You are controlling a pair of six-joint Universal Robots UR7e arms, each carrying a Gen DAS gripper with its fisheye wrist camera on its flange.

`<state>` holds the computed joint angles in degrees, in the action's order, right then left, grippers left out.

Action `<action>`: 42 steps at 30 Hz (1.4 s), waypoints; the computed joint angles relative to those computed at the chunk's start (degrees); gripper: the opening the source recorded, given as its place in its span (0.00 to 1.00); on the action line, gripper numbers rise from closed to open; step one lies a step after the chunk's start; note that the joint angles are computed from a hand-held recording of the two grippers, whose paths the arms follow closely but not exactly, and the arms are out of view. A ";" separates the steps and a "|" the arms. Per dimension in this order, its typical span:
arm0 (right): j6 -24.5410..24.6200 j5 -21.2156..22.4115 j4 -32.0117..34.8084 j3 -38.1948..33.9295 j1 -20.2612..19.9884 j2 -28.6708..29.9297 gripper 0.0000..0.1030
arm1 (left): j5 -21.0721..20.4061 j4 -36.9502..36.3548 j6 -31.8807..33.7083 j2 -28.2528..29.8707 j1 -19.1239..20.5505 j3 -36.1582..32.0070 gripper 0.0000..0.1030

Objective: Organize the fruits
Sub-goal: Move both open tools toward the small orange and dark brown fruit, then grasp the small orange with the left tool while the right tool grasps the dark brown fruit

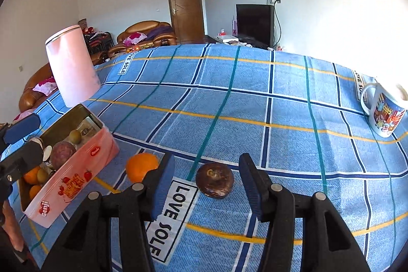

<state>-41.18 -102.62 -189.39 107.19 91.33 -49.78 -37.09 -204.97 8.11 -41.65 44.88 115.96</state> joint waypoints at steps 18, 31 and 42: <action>4.04 -0.78 6.01 -0.92 -2.07 -1.17 0.38 | -1.22 15.10 -5.01 5.56 3.15 -9.19 0.59; 4.15 1.97 3.95 0.79 -3.10 -2.97 0.39 | -3.61 35.18 -13.75 7.18 6.26 -17.22 0.34; 2.29 5.48 0.43 2.78 -3.54 -3.68 0.39 | -2.25 24.79 -7.45 7.52 4.62 -14.73 0.33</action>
